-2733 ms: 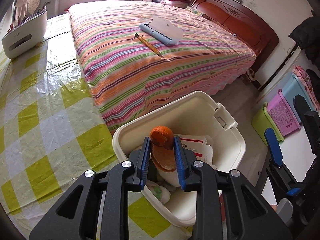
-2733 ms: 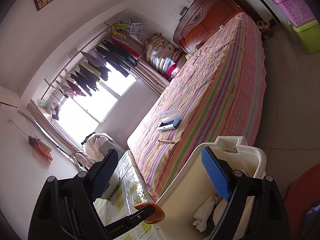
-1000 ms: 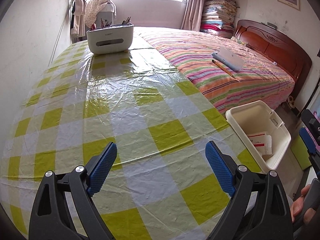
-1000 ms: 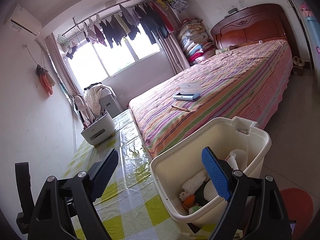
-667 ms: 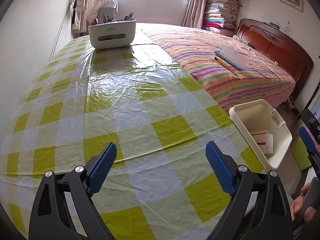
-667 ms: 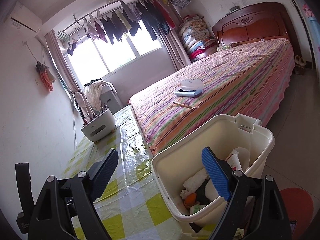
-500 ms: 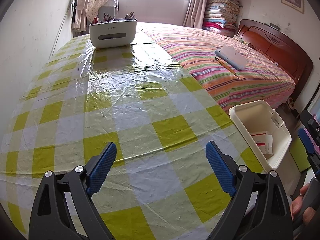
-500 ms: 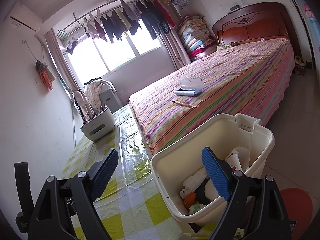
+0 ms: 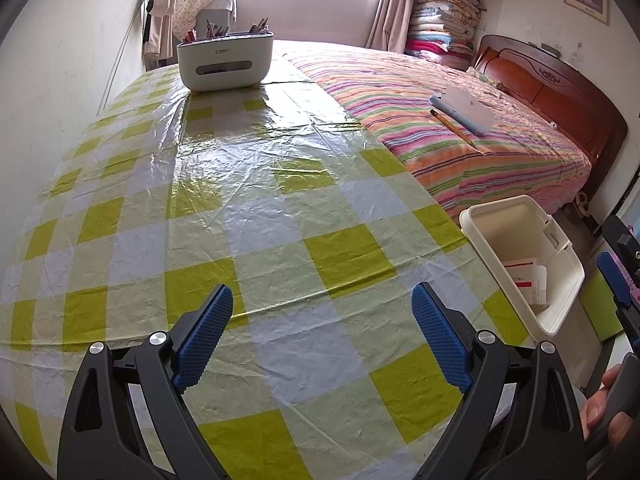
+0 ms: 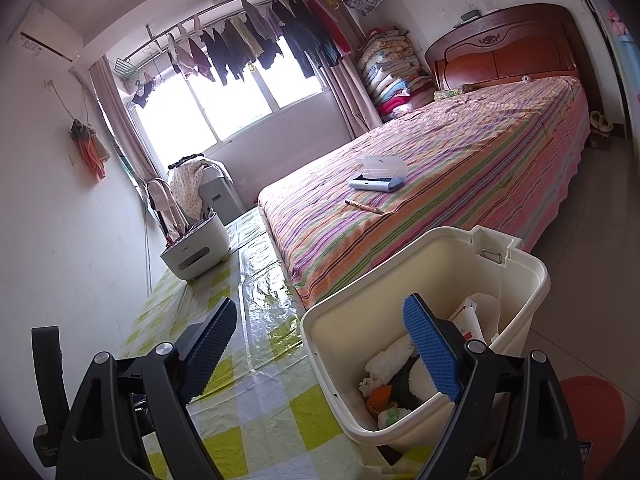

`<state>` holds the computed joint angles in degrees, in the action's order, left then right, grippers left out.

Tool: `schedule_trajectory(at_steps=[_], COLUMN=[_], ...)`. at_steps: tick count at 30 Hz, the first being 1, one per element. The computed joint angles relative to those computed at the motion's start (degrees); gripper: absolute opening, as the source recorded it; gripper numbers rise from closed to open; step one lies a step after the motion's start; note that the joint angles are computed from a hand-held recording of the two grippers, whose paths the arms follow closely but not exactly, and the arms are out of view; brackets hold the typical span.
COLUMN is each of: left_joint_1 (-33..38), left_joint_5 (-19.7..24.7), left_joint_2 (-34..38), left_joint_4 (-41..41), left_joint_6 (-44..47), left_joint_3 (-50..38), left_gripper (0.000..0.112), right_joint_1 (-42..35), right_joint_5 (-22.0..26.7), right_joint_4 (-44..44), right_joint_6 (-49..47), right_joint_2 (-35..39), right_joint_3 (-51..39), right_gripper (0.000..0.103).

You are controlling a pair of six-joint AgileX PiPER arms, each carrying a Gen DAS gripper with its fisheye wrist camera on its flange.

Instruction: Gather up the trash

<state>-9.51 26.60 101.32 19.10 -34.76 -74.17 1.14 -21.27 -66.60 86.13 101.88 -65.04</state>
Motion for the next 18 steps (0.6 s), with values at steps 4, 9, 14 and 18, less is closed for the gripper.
schedule_trajectory(at_steps=[4, 9, 14, 18], left_joint_1=[0.26, 0.65, 0.77, 0.77], left_joint_5=[0.16, 0.15, -0.10, -0.11], left_joint_2=[-0.01, -0.55, -0.87, -0.84], left_joint_4=[-1.01, -2.28, -2.06, -1.75], left_joint_6=[0.78, 1.97, 1.43, 1.07], left_joint_3=[-0.05, 0.31, 0.49, 0.49], left_gripper=[0.090, 0.090, 0.090, 0.090], right_joint_1=[0.39, 0.91, 2.11, 2.56], right_joint_5=[0.37, 1.48, 4.13, 6.04], right_joint_4=[0.58, -1.05, 0.03, -3.61], right_joint_6=[-1.34, 0.17, -2.06, 1.82], right_joint_2=[0.20, 0.24, -0.33, -0.13], right_joint_3=[-0.16, -0.63, -0.51, -1.36], right_gripper=[0.083, 0.083, 0.083, 0.083])
